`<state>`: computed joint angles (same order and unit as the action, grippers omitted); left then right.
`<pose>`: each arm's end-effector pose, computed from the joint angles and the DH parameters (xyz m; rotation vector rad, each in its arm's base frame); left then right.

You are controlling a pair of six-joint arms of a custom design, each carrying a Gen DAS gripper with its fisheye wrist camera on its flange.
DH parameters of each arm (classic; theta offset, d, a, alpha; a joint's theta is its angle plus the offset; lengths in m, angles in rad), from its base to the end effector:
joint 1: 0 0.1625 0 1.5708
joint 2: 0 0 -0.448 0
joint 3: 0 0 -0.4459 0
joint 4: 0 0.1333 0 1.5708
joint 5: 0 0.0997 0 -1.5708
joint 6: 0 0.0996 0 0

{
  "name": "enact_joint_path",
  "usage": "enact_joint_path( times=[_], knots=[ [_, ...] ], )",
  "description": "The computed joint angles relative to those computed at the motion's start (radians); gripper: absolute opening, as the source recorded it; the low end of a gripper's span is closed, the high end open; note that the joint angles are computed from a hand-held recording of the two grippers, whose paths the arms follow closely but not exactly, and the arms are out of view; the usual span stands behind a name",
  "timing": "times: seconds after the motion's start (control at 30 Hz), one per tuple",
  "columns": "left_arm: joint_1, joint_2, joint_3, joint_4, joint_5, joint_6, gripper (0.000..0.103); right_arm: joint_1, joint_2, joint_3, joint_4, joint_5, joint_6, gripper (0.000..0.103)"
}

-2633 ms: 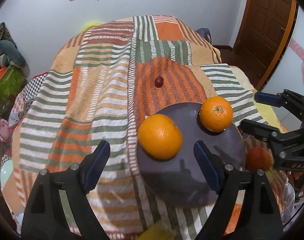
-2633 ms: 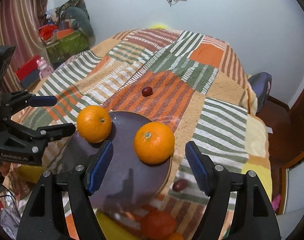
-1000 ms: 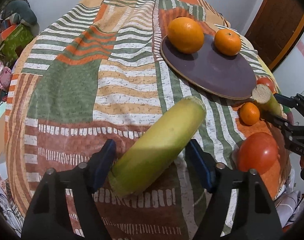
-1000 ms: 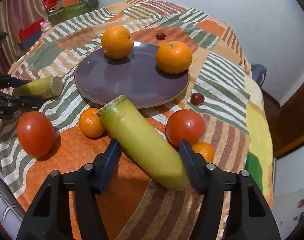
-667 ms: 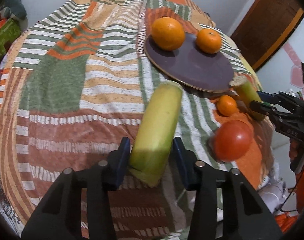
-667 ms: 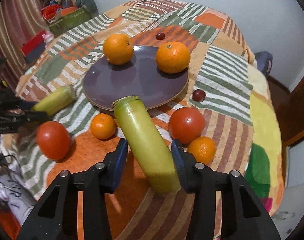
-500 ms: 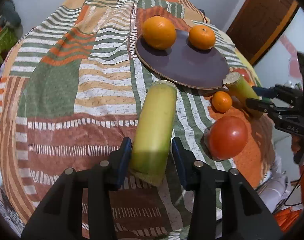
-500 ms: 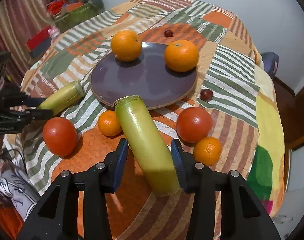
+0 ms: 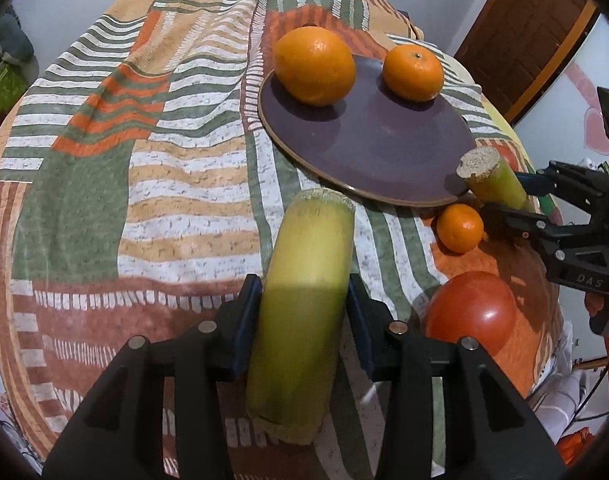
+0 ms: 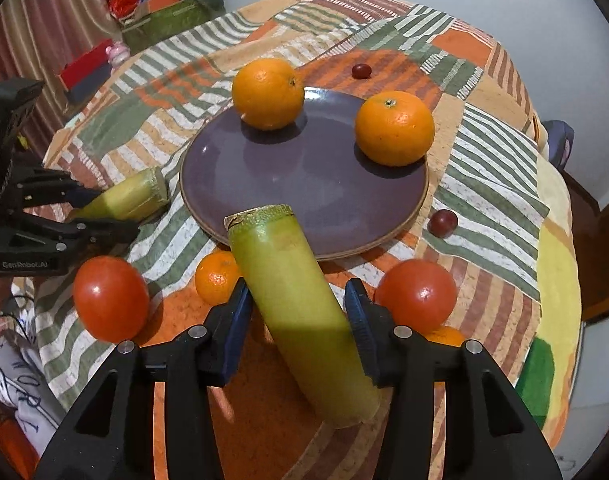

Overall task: Organize fruits
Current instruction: 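Lower both corn cobs onto the purple plate beside the oranges and release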

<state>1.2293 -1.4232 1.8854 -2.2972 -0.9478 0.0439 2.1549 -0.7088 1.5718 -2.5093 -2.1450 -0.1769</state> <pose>-0.0147 -0.6128 0.3547 0.3779 2.5015 -0.4528 0.4718 -0.5701 0.0395 0.9325 -2.4090 0.2497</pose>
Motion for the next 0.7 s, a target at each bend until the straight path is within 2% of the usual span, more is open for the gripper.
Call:
enact_joint_path(
  times=[0.3,0.7],
  knots=[
    [-0.017,-0.015,0.002,-0.050,-0.014,0.003,0.041,0.012,-0.028,0.037,-0.119,0.009,0.006,0.034],
    [-0.054,-0.008,-0.021,-0.120,-0.040,0.037,0.040,0.017,-0.021,0.014,-0.207,0.040,0.012,0.032]
  ],
)
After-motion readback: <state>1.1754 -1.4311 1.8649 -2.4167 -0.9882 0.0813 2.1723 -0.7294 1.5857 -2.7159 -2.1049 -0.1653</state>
